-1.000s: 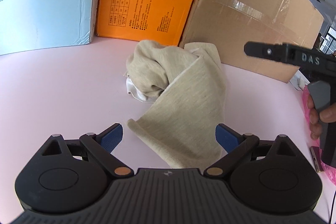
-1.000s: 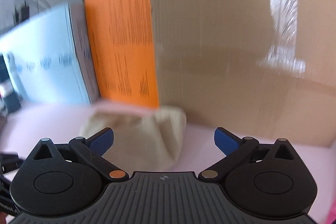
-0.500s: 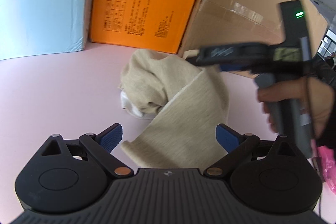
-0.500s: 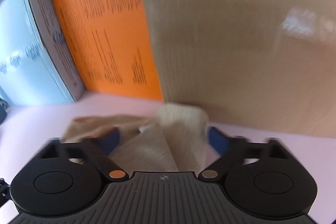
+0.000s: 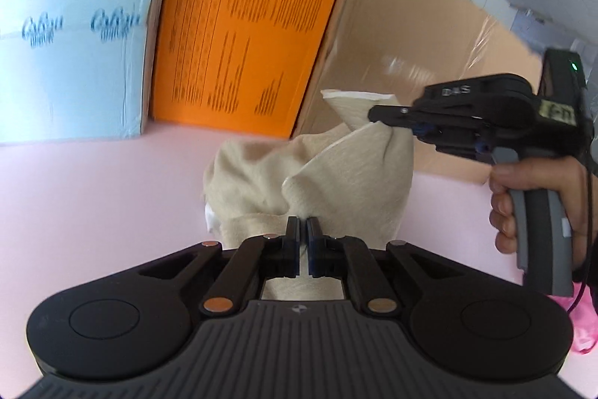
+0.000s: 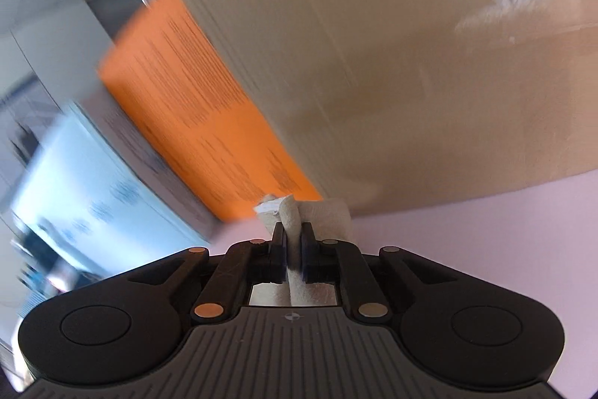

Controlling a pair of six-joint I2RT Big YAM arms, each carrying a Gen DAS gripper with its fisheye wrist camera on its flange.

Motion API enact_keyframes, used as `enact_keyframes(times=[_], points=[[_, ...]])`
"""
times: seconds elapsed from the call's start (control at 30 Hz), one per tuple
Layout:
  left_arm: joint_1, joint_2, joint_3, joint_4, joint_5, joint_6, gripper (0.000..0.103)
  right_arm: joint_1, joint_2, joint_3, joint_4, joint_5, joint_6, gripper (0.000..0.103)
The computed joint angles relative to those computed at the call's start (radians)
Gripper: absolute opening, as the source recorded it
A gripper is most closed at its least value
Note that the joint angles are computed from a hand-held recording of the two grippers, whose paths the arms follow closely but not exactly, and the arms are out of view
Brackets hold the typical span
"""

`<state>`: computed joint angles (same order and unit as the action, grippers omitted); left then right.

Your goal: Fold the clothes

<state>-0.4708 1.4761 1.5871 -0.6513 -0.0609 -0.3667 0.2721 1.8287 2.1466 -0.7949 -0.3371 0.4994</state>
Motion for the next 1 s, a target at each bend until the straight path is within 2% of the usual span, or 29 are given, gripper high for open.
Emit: enact_keyframes(times=[0.1, 0.17, 0.23, 0.33, 0.4, 0.53, 0.63, 0.67, 0.7, 0.73, 0.77, 0.83, 0.87, 0.9, 0.97, 1.0], points=[[-0.009, -0.036, -0.011, 0.029, 0.018, 0.025, 0.003, -0.013, -0.093, -0.098, 0.078, -0.04, 0.045, 0.006], [-0.015, -0.059, -0.017, 0.049, 0.039, 0.048, 0.003, -0.023, -0.158, -0.171, 0.112, -0.037, 0.055, 0.006], [-0.023, -0.085, -0.032, 0.067, 0.105, 0.09, 0.003, -0.036, -0.224, -0.247, 0.131, -0.027, 0.063, 0.007], [-0.034, -0.106, -0.043, 0.059, 0.241, 0.155, 0.003, -0.058, -0.323, -0.372, 0.13, 0.008, 0.087, 0.006], [-0.041, -0.112, -0.044, 0.04, 0.329, 0.193, 0.004, -0.077, -0.401, -0.469, 0.112, 0.036, 0.107, 0.006], [-0.053, -0.091, -0.013, -0.054, 0.482, 0.249, 0.004, -0.111, -0.523, -0.619, 0.051, 0.108, 0.162, 0.006], [-0.064, -0.074, 0.007, -0.112, 0.544, 0.297, 0.005, -0.116, -0.585, -0.692, -0.026, 0.202, 0.189, 0.006], [-0.066, -0.069, 0.012, -0.126, 0.557, 0.306, 0.008, -0.109, -0.588, -0.692, -0.078, 0.251, 0.182, 0.007], [-0.068, -0.068, 0.013, -0.137, 0.553, 0.315, 0.012, -0.101, -0.584, -0.683, -0.13, 0.299, 0.17, 0.007], [-0.07, -0.066, 0.014, -0.147, 0.549, 0.324, 0.024, -0.093, -0.58, -0.676, -0.179, 0.346, 0.16, 0.009], [-0.072, -0.064, 0.016, -0.157, 0.545, 0.333, 0.039, -0.079, -0.582, -0.674, -0.181, 0.386, 0.165, 0.012], [-0.078, -0.078, -0.007, -0.145, 0.486, 0.33, 0.057, -0.051, -0.584, -0.672, -0.186, 0.465, 0.172, 0.013], [-0.08, -0.091, -0.028, -0.13, 0.446, 0.311, 0.059, -0.042, -0.589, -0.68, -0.165, 0.486, 0.166, 0.018], [-0.081, -0.107, -0.053, -0.119, 0.408, 0.279, 0.059, -0.033, -0.596, -0.699, -0.131, 0.5, 0.152, 0.031], [-0.071, -0.117, -0.088, -0.1, 0.33, 0.192, 0.061, -0.025, -0.589, -0.693, -0.087, 0.483, 0.105, 0.044], [-0.064, -0.12, -0.102, -0.093, 0.292, 0.144, 0.062, -0.023, -0.582, -0.687, -0.065, 0.466, 0.074, 0.044]])
